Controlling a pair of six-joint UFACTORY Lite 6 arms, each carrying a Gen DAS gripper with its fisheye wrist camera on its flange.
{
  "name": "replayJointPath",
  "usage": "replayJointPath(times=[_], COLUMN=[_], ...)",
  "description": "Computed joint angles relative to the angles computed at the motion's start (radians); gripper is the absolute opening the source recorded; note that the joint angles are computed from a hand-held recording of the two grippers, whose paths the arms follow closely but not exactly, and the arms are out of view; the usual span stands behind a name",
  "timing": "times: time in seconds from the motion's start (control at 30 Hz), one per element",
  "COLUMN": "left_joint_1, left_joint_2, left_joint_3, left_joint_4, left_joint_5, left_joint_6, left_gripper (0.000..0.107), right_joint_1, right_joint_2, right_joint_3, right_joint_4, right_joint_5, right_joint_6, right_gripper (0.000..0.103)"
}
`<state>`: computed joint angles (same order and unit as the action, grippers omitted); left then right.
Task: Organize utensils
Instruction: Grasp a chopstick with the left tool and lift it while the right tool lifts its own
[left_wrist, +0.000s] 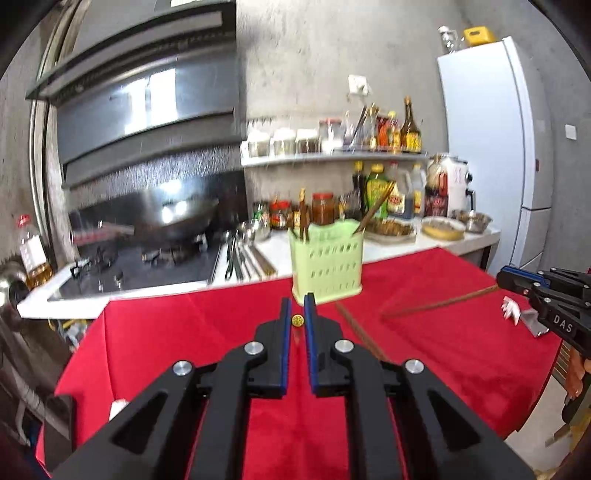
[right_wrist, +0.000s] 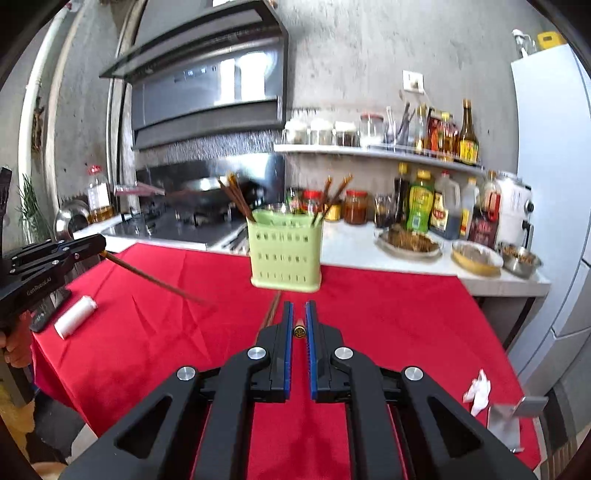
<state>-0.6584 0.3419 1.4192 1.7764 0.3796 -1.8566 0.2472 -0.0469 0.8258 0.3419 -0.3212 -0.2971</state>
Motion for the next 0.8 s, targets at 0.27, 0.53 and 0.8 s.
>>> replayJointPath(times=[0.27, 0.53, 0.8], left_joint_1=[-0.028, 0.006, 0.03], left_joint_2=[0.007, 0.027, 0.041], left_joint_3=[0.107, 0.153, 0.143], left_joint_4=[-0.082, -0.104, -0.08], left_joint_5=[0.0, -0.035, -0.033], left_joint_6=[0.14, 0.156, 0.105], left_gripper=[0.007, 0.007, 0.007], right_joint_1=[0.041, 0.021, 0.029], right_joint_2=[-0.038, -0.007, 0.066], right_joint_3=[0.109, 0.251, 0.282], right_joint_4=[0.321, 0.756, 0.6], right_joint_5=[0.069, 0.151, 0.114], right_joint_6=[-0.349, -0.813, -0.649], right_gripper=[0.007, 0.007, 0.007])
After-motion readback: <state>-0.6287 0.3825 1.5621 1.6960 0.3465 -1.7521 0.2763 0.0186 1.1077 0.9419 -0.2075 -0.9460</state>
